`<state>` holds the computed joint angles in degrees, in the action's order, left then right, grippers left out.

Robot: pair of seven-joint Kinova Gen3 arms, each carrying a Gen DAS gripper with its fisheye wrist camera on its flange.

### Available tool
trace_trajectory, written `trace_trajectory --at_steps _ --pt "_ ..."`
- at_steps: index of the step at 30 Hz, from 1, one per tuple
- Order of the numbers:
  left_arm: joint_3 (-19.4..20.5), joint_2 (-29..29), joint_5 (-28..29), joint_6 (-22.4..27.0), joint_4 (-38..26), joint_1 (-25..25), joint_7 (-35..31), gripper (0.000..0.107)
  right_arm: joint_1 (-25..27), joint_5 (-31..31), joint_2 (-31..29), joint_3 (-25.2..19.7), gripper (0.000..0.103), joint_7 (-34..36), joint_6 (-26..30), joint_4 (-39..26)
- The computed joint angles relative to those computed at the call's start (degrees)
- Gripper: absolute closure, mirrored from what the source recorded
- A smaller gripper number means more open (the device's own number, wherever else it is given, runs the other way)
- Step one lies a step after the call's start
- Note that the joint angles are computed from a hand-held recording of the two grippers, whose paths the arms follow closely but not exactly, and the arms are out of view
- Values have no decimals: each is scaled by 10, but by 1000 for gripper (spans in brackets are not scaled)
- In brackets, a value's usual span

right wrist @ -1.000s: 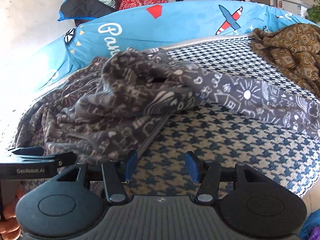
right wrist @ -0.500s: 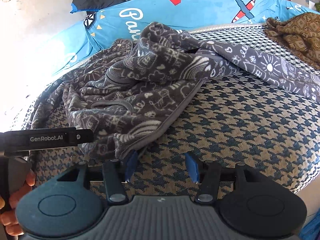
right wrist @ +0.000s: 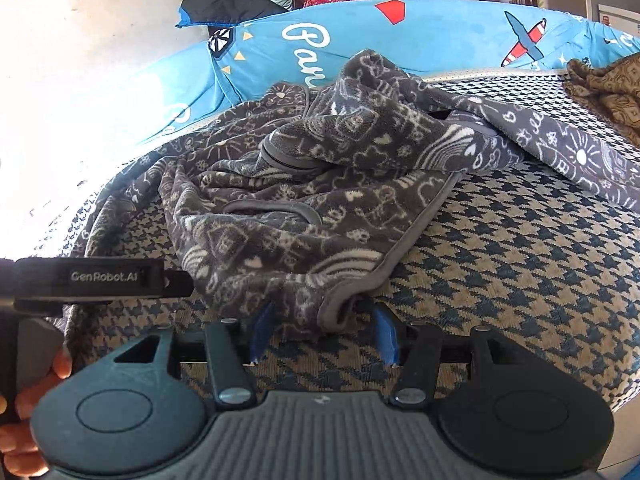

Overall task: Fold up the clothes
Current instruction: 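Lift the jacket hem with the right gripper and fold it toward the collar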

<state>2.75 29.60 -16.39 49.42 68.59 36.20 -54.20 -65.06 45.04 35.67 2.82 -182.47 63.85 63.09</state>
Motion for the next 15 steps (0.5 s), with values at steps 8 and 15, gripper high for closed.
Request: trace_trajectory --at_steps 8,15 --pt "-40 -31 -72 -18 47 31 107 5 -19 38 8 17 93 -14 -20 2" --pt "-43 -84 -149 -91 119 40 188 5 -61 153 -41 17 93 -103 -77 82"
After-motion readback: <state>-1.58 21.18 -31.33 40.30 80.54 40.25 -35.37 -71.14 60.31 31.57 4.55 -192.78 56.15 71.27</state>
